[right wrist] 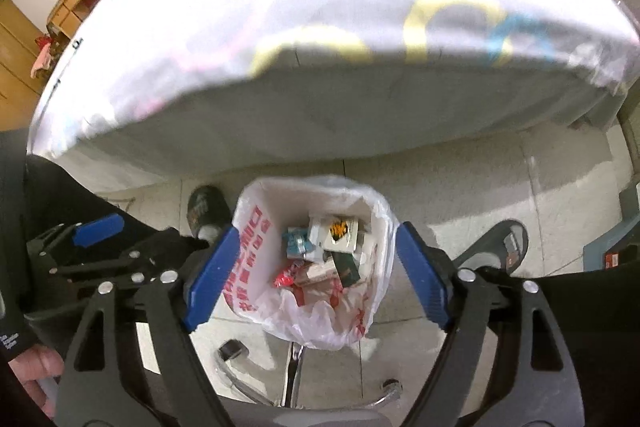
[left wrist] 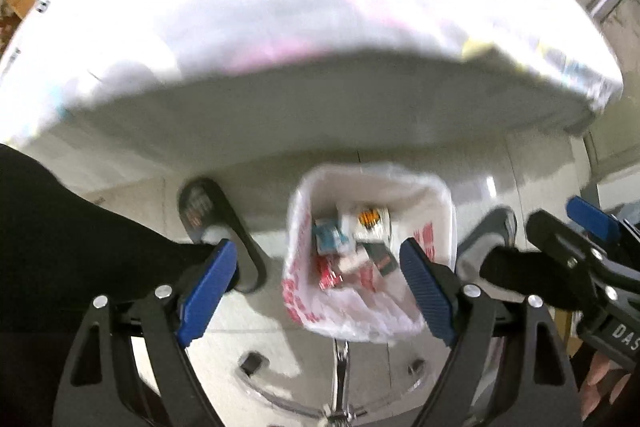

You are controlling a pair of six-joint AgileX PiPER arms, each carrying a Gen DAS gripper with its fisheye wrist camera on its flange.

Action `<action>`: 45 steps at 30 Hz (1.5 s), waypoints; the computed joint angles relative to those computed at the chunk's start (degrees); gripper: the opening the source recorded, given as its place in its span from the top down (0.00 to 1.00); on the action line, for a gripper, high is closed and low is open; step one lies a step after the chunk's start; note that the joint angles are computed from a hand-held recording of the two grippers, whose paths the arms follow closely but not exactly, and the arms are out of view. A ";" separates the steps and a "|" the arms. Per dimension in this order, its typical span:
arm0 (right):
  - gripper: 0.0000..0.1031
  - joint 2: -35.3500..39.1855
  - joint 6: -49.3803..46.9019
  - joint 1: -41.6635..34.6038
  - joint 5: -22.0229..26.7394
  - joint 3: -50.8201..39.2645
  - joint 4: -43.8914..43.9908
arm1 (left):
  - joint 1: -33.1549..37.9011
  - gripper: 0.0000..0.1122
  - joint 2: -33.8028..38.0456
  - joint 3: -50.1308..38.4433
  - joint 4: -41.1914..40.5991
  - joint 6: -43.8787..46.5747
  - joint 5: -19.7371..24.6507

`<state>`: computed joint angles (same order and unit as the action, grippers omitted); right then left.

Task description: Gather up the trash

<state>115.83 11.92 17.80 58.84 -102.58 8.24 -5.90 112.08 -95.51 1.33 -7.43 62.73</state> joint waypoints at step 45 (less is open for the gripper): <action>0.07 -17.61 7.06 10.63 6.01 -25.18 -22.82 | 3.45 0.15 -21.24 -20.38 8.73 -0.84 4.65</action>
<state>98.22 18.99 28.42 64.85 -127.76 -14.57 -2.45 90.84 -115.89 10.06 -8.27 67.37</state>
